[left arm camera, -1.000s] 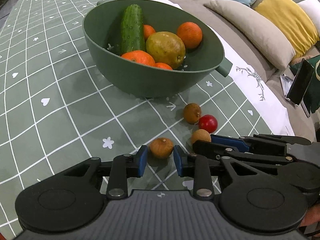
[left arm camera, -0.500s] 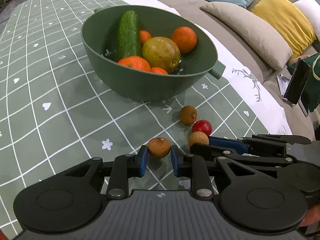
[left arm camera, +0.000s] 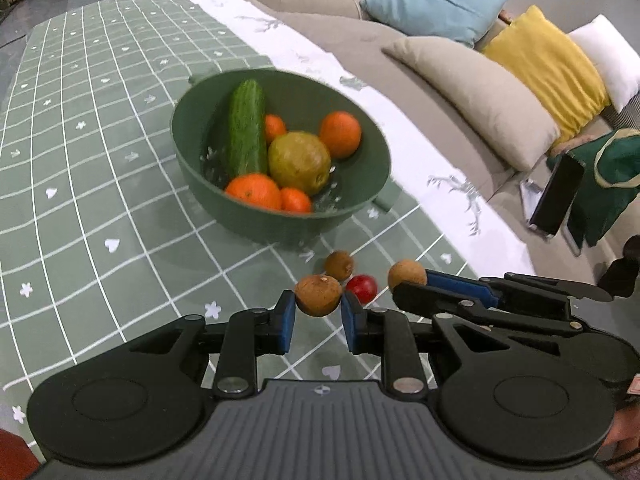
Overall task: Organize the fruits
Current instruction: 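Carry both held brown fruits over the colander with the left and right tools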
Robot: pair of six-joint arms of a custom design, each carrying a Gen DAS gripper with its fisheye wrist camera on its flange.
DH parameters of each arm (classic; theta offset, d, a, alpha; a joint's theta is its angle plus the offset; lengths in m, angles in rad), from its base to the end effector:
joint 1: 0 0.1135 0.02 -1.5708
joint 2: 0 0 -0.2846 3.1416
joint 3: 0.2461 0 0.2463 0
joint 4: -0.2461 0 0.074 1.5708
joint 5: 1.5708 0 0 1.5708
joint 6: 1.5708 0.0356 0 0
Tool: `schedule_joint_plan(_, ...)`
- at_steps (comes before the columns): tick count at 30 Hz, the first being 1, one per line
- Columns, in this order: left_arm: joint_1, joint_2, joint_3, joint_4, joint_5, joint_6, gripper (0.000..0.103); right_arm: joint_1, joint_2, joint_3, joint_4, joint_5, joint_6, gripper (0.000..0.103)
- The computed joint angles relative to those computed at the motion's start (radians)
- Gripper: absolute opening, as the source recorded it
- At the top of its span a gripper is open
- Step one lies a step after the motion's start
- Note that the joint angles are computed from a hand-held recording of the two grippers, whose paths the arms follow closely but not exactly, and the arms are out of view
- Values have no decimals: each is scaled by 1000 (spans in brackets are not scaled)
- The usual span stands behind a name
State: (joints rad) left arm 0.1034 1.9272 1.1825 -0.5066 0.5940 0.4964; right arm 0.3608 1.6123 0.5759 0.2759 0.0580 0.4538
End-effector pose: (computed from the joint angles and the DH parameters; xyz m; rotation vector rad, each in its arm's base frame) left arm 0.3682 0.0182 0.1642 0.6325 2.5214 -0.6356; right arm 0.2669 0.0985 0.1473 0.1387 2.3505 0.3373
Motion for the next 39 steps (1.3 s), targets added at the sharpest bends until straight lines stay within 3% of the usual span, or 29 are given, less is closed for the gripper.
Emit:
schedule_joint_plan(7,-27,20,170,-133,31,-13,27,-54,-80,85,-141,-8,-108,19)
schedule_joint_plan(13,-61,99,340,-250,52,-31,27,-123,-63,247,-299,-69,-310,19)
schedule_joint_plan(25,-115,335,615,-427,16,-50,27,-215,247,711,-680,-135,-752,19)
schedule_joint_plan(39,-142,559,938,-644,2,-149,27,-211,519,1073,-996,-119,-986,19)
